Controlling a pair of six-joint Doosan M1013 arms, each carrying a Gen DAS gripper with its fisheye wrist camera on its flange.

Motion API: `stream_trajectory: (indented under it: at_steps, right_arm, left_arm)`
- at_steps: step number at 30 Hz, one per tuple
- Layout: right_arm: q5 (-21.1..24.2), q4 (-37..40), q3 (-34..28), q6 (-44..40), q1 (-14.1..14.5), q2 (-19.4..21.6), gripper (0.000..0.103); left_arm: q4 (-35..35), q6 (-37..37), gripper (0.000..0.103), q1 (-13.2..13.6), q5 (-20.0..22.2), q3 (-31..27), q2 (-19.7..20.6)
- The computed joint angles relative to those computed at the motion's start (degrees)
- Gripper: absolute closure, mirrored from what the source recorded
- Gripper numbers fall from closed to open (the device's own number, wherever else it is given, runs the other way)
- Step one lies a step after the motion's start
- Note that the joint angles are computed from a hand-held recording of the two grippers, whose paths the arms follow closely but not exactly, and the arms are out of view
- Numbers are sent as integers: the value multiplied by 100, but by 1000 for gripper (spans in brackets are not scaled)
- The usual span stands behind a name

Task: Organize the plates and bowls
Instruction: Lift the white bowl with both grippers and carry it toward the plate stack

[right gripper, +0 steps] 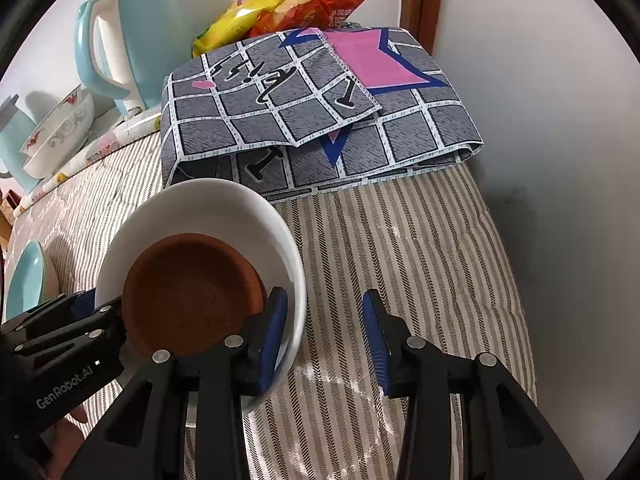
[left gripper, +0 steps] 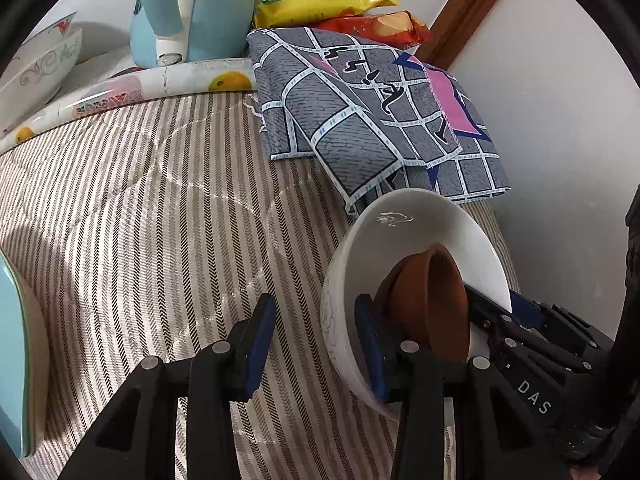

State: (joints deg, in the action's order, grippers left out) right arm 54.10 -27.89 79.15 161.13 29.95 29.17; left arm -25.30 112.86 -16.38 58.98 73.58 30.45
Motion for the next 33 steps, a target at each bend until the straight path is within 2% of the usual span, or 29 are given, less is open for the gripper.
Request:
stream_trajectory:
  at_steps: [7, 11, 14, 16, 17, 18, 19, 21, 33]
  right_arm:
    - [-171, -103, 111, 133, -2, -56, 63]
    - [-149, -301, 119, 298, 49, -44, 63]
    - [-270, -266, 145, 353, 47, -61, 71]
    - [-335, -261, 136, 378, 51, -54, 81]
    - [-330, -281, 112, 375, 66, -40, 84]
    - [-320, -283, 84, 361, 77, -22, 92]
    - [-226, -333, 26, 395, 104, 13, 93]
    - [-107, -476, -24, 570, 153, 48, 93]
    - [-228, -491, 148, 970, 301, -79, 93]
  left_arm:
    - [-288, -13, 63, 82, -91, 81, -4]
    - [-367, 134, 69, 114, -45, 90, -15]
    - [-441, 246, 76, 115, 19, 80, -11]
    - [-459, 336, 84, 89, 26, 85, -21]
    - [-392, 348, 85, 69, -14, 109, -50]
    - [-355, 309, 85, 41, -53, 113, -55]
    - [-333, 282, 86, 39, -66, 117, -57]
    - [-346, 305, 87, 52, -44, 107, -47]
    - [-259, 324, 89, 130, -75, 382, -296]
